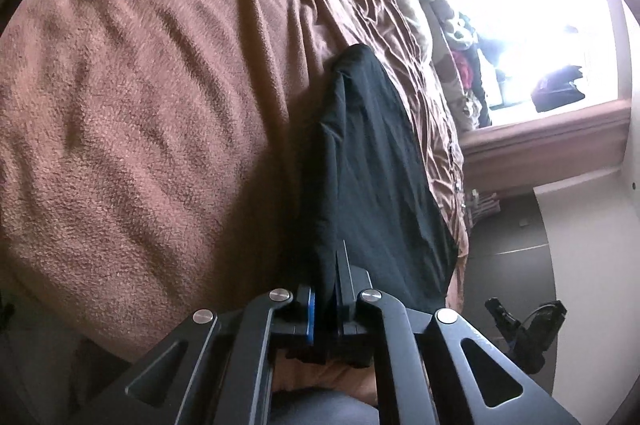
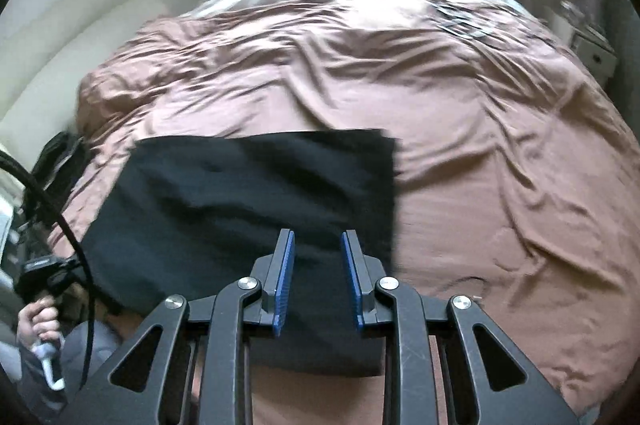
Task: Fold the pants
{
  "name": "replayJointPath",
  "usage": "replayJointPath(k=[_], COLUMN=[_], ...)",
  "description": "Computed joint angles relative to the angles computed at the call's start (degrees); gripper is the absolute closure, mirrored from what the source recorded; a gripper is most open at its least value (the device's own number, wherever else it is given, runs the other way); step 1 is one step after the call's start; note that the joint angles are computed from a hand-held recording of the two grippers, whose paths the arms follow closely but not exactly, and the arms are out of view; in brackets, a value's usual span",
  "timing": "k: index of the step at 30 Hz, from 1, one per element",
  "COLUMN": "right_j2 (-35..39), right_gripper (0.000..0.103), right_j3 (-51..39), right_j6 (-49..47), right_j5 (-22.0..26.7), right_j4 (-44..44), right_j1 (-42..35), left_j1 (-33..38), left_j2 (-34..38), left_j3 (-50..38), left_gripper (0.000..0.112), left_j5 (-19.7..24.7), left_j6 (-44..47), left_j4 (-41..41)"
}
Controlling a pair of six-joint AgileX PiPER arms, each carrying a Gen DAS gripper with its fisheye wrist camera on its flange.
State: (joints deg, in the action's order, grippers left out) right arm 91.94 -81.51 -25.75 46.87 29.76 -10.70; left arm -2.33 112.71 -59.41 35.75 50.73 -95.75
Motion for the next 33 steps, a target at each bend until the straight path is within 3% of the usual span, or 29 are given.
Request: replayJointPath(k=[4, 10, 19, 25, 33], right_j2=[0.2, 4.4, 12.8, 22.0, 31.7], right_gripper=[0.082, 0.082, 0.082, 0.082, 0.082], right_j3=[0.2, -1.1, -7.1, -18.3, -33.3], right_j6=[1.9, 7.1, 8.8, 9.9, 15.5], right_j5=[1.6, 0.2, 1.7, 8.1, 12.6], right_j4=[-0.9, -4.3, -6.3, -9.9, -12.6], right_j1=[6.5, 15.3, 20.1, 22.1, 21.5], left_j1=[0.5, 0.6, -0.8, -1.5, -2.6], left_j2=[-0.5, -1.1, -1.0, -0.8, -1.2], left_j3=[1.3, 1.9, 0.4, 0.3, 0.2], left_gripper=[0.106, 0.106, 0.106, 0.106, 0.106], left_j5=[0.9, 1.1, -1.6, -2.6, -4.5], left_j6=[2.3, 2.4, -1.4, -0.2, -0.9], left_j4=[-2.2, -2.4, 0.5, -1.3, -0.8])
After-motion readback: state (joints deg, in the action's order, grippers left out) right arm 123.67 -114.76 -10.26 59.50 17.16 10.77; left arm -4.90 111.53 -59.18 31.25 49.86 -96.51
